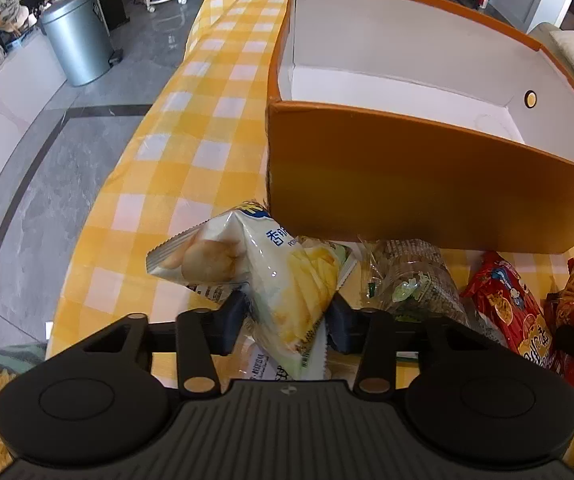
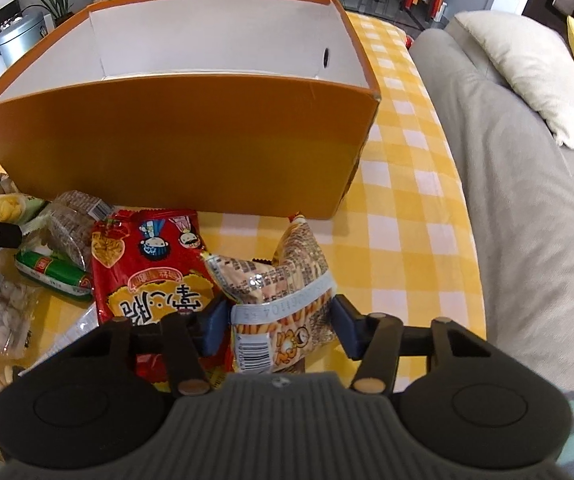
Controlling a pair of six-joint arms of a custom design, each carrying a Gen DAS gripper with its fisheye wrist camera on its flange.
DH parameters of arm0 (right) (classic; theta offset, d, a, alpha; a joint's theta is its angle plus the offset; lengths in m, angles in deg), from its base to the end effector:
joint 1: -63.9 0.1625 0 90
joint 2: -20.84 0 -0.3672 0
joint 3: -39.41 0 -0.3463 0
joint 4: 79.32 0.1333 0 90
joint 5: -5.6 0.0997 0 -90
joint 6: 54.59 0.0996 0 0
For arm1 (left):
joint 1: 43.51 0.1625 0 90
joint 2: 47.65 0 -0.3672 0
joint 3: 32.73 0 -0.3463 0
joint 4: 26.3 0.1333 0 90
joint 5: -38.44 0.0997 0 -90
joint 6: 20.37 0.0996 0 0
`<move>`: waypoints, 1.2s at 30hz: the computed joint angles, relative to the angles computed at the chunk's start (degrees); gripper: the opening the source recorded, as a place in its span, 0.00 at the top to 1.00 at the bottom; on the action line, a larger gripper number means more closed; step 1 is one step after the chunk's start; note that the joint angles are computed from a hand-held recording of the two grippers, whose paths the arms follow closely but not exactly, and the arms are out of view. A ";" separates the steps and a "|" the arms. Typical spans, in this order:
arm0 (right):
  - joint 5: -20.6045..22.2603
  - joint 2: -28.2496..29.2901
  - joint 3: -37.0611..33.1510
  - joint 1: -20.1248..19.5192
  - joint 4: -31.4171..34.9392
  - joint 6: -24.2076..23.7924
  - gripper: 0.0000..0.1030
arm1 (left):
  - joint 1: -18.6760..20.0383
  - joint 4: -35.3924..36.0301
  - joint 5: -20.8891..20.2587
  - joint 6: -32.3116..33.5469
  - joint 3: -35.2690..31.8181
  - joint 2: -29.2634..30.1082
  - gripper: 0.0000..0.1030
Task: Organize snacks
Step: 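Grasp the yellow chip bag with the left tool while the right tool grasps the striped peanut bag, then carry both bags over the orange box and open both tools to drop them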
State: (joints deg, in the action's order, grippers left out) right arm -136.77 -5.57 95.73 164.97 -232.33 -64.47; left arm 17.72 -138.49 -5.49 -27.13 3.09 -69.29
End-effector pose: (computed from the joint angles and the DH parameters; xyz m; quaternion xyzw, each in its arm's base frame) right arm 0.1966 -0.7215 0.1567 0.0328 -0.8687 0.2600 0.4203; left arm -0.1983 -0.7872 0.1585 0.1484 0.9064 -0.1803 0.3521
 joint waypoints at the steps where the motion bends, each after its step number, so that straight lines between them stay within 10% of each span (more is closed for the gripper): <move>1: -0.11 -0.08 0.25 0.06 -0.43 -0.34 0.51 | -0.12 -0.61 0.27 0.46 0.80 -0.43 0.58; 36: 4.83 -4.42 6.15 6.40 -15.20 -9.46 0.57 | -4.59 -24.66 -7.23 16.62 20.58 -14.67 0.73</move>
State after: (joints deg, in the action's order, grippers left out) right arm -131.94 -9.98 101.88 171.37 -247.53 -73.93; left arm 13.13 -163.15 -12.72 -10.51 23.66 -83.96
